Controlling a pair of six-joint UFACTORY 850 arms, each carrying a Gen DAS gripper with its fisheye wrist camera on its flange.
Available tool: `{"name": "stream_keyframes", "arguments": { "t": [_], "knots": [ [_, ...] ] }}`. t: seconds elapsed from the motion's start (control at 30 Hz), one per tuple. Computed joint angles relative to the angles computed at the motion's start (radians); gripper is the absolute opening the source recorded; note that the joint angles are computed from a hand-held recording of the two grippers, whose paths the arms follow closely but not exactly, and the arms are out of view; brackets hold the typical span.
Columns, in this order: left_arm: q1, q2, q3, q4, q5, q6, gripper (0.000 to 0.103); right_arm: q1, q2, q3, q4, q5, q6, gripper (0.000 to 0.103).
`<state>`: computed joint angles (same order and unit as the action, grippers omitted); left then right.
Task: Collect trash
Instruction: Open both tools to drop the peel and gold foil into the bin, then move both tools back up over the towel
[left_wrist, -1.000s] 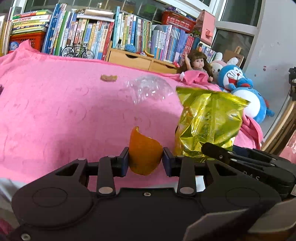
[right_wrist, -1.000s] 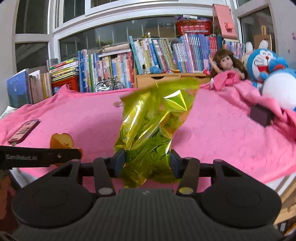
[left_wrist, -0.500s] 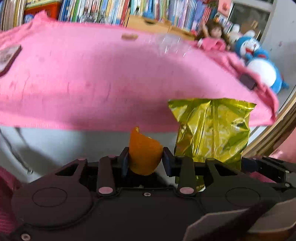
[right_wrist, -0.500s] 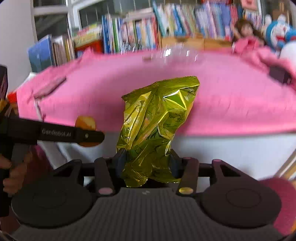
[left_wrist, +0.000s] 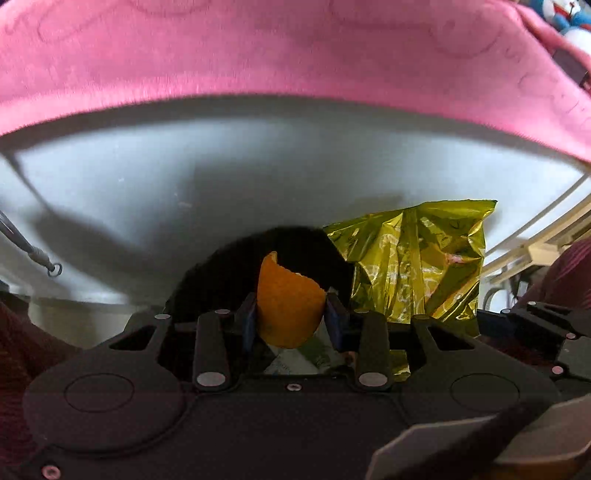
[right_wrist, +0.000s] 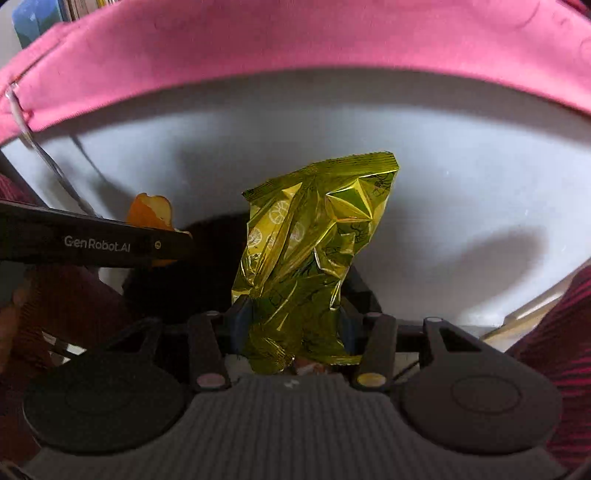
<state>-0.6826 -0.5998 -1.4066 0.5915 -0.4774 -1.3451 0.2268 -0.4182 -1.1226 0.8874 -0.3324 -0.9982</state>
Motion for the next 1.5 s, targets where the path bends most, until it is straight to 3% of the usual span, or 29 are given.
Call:
{"name": "stream_keyframes", "arguments": {
  "t": [0.47, 0.53, 0.7, 0.77, 1.3, 1.5],
  "knots": [
    [0.008, -0.051, -0.069, -0.09, -0.043, 0.102, 0.044, 0.005, -0.027, -0.027, -0.057, -0.015, 0.063, 0.058],
    [0.009, -0.048, -0.065, -0.085, -0.041, 0.096, 0.046, 0.007, -0.033, -0.033, -0.043, -0.015, 0.047, 0.067],
    [0.002, -0.045, -0.065, -0.031, -0.065, 0.044, 0.07, -0.006, -0.033, -0.028, 0.014, -0.029, -0.035, 0.075],
    [-0.002, -0.048, -0.072, -0.006, -0.082, 0.026, 0.073, -0.007, -0.027, -0.022, 0.029, -0.028, -0.054, 0.077],
    [-0.007, 0.025, -0.036, 0.042, -0.062, -0.016, 0.077, -0.041, 0.053, 0.009, 0.207, -0.047, -0.215, 0.082],
    [0.0, 0.12, 0.001, 0.046, 0.025, -0.007, 0.076, -0.077, 0.129, 0.03, 0.46, -0.07, -0.454, 0.084]
  ]
}}
